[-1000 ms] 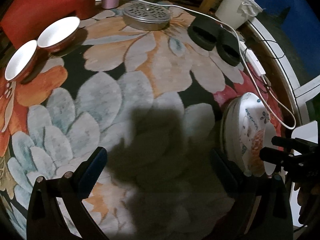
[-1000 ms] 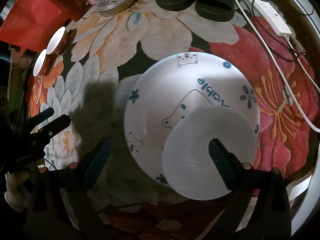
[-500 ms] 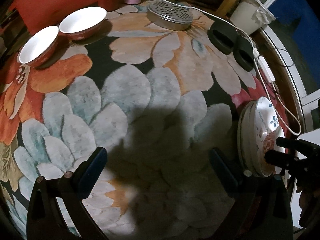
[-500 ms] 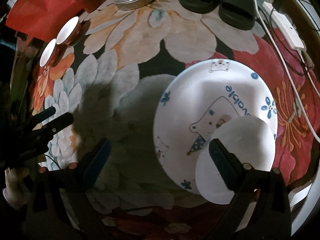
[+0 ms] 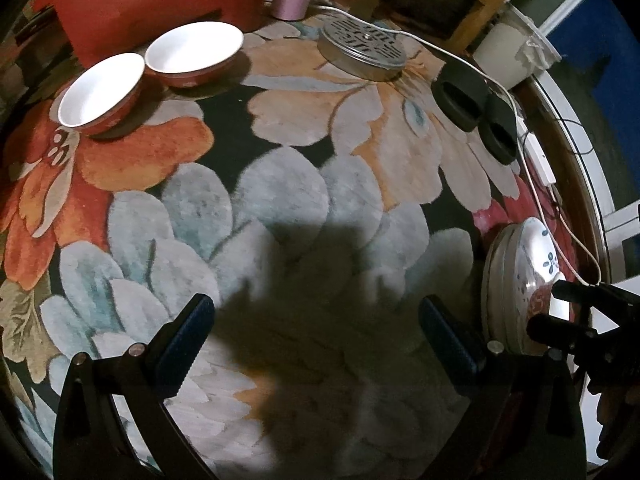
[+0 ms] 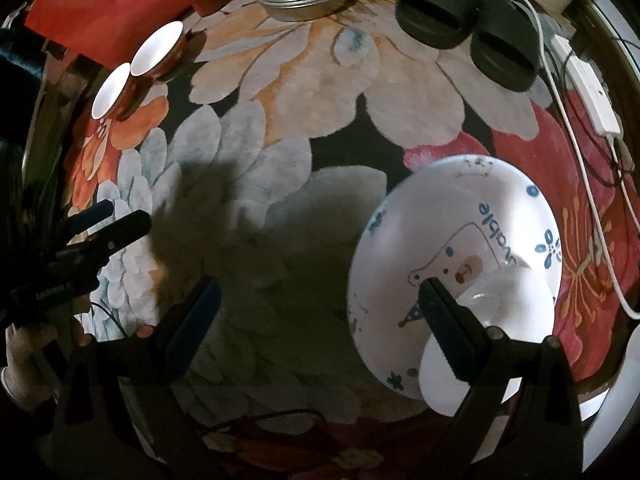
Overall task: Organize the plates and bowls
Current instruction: 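Pull the right tool back toward the two white bowls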
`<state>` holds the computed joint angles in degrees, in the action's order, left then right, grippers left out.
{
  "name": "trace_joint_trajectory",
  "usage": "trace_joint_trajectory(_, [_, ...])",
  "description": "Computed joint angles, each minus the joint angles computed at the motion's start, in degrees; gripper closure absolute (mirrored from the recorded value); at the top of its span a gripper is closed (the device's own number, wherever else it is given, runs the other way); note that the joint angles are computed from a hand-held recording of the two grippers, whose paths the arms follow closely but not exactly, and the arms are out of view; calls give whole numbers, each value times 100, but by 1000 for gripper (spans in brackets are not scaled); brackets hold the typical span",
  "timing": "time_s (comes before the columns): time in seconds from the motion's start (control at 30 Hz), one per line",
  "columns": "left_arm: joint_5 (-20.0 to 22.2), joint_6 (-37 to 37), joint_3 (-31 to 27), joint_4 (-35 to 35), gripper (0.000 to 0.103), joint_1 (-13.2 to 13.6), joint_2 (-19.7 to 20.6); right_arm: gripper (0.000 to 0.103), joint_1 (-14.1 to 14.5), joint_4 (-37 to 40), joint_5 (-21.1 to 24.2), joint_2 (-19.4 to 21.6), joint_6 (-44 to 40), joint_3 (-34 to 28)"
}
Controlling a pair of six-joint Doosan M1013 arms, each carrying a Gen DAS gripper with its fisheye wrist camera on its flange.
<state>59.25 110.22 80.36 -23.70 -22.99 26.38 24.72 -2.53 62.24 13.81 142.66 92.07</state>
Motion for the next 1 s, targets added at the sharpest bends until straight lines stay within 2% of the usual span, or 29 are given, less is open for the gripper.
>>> trace_joint_trajectory(1.0, [-219,-636,-225,325,1,406,209,3,-10,161,336,711,-923,-939])
